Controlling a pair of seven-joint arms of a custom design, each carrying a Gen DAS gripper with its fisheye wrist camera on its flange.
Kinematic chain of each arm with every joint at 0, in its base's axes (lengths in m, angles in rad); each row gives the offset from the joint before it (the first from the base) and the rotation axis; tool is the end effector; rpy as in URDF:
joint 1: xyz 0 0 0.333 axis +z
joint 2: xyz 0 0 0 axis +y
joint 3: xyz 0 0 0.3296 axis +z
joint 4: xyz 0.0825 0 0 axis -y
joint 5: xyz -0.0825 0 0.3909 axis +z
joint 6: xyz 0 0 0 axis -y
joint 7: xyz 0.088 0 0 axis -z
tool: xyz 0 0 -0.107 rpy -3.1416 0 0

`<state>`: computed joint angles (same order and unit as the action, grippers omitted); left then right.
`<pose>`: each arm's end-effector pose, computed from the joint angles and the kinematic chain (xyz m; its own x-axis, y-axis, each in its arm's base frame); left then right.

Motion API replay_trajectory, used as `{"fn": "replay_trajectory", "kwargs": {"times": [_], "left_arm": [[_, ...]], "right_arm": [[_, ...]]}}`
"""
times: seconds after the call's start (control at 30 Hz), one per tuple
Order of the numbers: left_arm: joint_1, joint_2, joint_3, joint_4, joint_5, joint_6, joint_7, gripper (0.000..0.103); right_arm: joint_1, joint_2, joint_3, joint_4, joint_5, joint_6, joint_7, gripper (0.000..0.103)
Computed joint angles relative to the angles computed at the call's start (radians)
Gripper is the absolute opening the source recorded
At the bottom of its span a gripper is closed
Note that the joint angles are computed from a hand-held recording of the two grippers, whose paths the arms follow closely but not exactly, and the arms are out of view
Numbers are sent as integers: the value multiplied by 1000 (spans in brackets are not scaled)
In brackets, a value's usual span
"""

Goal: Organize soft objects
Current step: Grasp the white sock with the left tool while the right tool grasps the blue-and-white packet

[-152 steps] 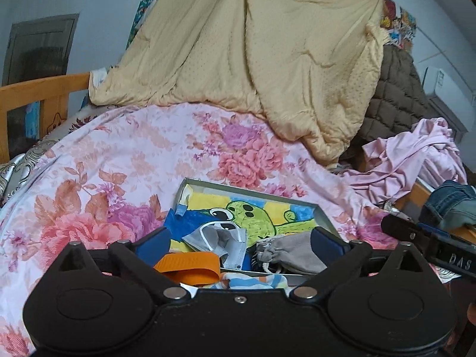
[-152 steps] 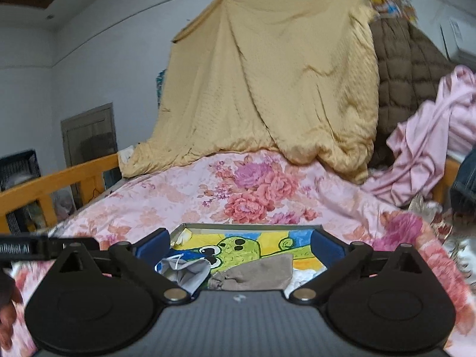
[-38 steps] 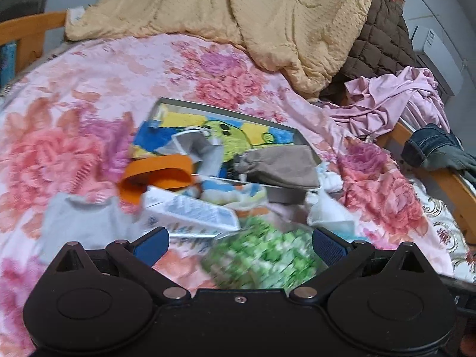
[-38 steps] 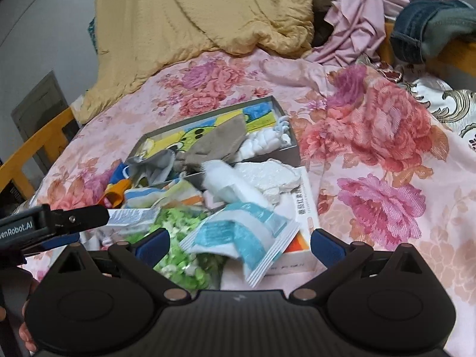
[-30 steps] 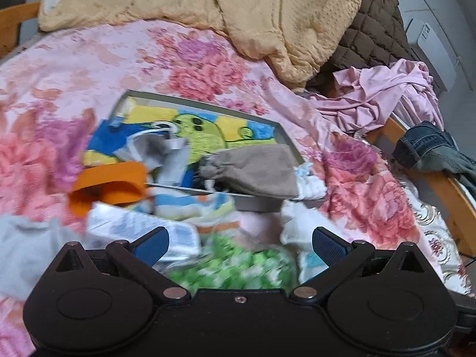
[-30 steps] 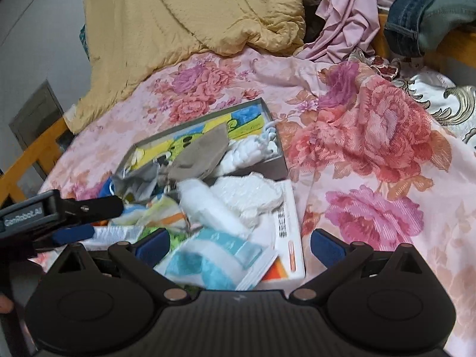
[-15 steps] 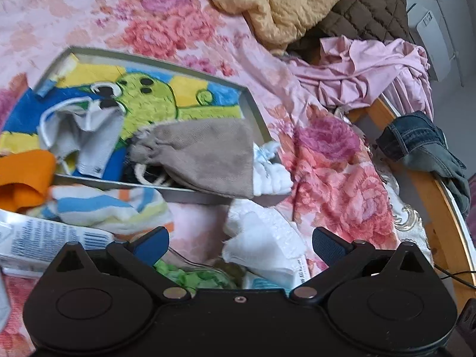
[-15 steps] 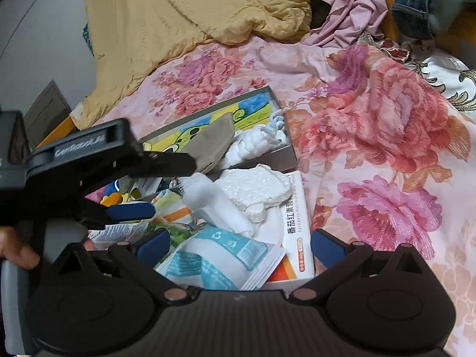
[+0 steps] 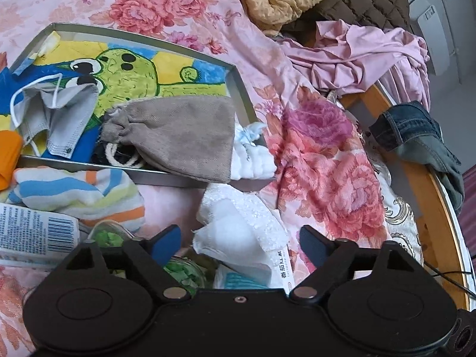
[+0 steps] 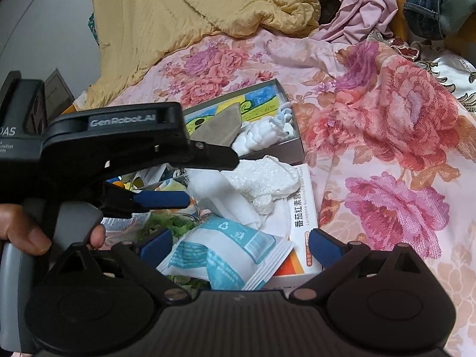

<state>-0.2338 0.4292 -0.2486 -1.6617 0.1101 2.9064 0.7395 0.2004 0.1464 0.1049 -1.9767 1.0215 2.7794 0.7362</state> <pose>0.6564 -0.3169 0.4746 0.1043 -0.8290 0.5495 -0.7608 -0.4223 -0.4927 0.6126 0.1505 0.4630 0.3885 -0.8597 -0.3316 -0.7209 -0.0594 -0.6905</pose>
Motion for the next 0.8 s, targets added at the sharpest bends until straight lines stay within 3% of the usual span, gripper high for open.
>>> {"fn": "replay_trajectory", "kwargs": {"times": [0.23,0.63,0.8], "left_arm": [[-10,14,4,25,4,-42,-4,60],[-21,13,18,8,27,-35,-20,32],[-24,15,20,9,45,-30,-12,14]], "right_arm": [[3,1,-1,-1,-31,-4,19,87],[-2,0,4,0,-3,-12,-5,80],[-2,0,2,3,13,-21,-17,76]]}}
